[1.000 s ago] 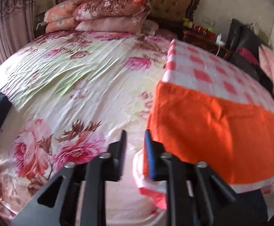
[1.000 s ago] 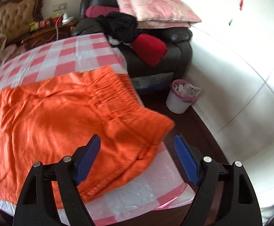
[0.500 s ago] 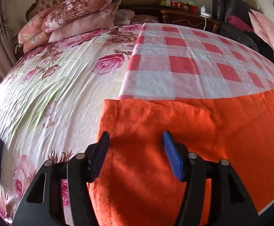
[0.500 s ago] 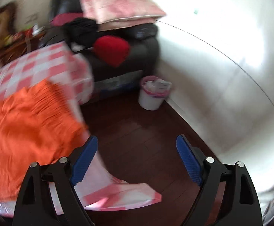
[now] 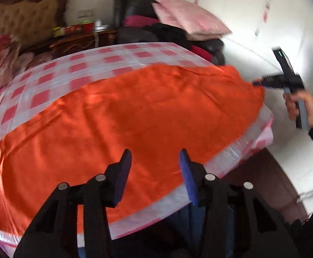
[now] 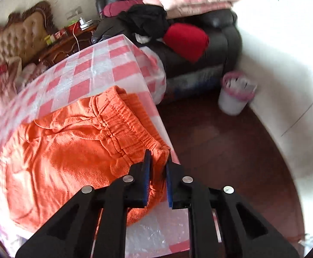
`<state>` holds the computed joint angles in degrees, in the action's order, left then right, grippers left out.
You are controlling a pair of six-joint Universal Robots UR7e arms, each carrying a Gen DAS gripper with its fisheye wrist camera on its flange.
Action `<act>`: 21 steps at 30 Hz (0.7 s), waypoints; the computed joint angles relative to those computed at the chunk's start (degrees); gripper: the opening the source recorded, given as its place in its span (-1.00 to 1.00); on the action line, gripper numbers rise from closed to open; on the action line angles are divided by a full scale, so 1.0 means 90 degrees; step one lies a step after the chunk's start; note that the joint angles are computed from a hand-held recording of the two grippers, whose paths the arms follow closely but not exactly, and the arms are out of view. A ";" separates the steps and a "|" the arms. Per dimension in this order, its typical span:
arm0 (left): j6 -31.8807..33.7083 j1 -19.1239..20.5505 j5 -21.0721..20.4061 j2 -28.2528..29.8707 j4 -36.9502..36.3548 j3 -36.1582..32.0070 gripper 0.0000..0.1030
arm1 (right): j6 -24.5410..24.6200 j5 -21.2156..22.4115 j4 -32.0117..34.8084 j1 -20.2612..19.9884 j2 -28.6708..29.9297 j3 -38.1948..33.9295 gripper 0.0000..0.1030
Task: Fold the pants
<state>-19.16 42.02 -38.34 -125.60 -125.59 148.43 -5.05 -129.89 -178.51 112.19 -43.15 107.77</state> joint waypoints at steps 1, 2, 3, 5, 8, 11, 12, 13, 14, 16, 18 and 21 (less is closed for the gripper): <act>0.0208 -0.0068 -0.0091 0.0419 -0.0397 0.0115 -0.12 | -0.0020 0.0052 -0.0062 -0.0018 0.0000 0.0002 -0.77; 0.0441 -0.0099 -0.0163 0.0822 -0.0726 0.0178 -0.22 | -0.0034 0.0152 -0.0186 -0.0020 -0.0047 0.0072 -0.77; 0.0571 -0.0174 -0.0110 0.1233 -0.1023 0.0247 -0.36 | -0.0108 0.0286 -0.0417 -0.0042 -0.0076 0.0150 -0.78; 0.0851 -0.0080 -0.0378 0.1853 -0.1869 0.0274 -0.46 | -0.0077 0.0172 -0.0439 -0.0090 -0.0121 0.0256 -0.78; 0.0911 0.0164 -0.0700 0.2548 -0.2874 0.0183 -0.51 | -0.0053 -0.0214 -0.0533 -0.0145 -0.0020 0.0381 -0.78; 0.0661 0.0435 -0.0608 0.2871 -0.2910 0.0036 -0.49 | -0.0419 -0.0908 -0.0941 0.0063 0.0160 0.0454 -0.77; 0.0577 0.0455 -0.0617 0.2750 -0.2915 0.0062 -0.48 | -0.0413 -0.1189 -0.1008 0.0116 0.0241 0.0415 -0.65; 0.0444 0.0438 -0.0590 0.2677 -0.2843 0.0052 -0.47 | -0.0379 -0.1490 -0.0999 0.0204 0.0299 0.0368 -0.58; 0.0374 0.0400 -0.0463 0.2498 -0.2884 0.0098 -0.27 | -0.0381 -0.1838 -0.1086 0.0338 0.0373 0.0316 -0.40; 0.0390 0.0404 -0.0080 0.2325 -0.3342 0.0191 0.00 | -0.0653 -0.2249 -0.1721 0.0686 0.0589 0.0177 -0.19; 0.0506 0.0571 0.0366 0.2308 -0.3826 0.0134 0.13 | -0.0751 -0.1594 -0.1579 0.0880 0.0573 0.0151 0.01; 0.0049 0.0974 0.1161 0.2322 -0.3014 -0.0354 0.13 | -0.1326 -0.0607 -0.1382 0.1040 0.1036 -0.0350 0.22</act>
<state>-18.72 50.79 -27.89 -104.71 -152.72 145.25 -16.98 -135.36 -190.95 121.55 -33.83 104.62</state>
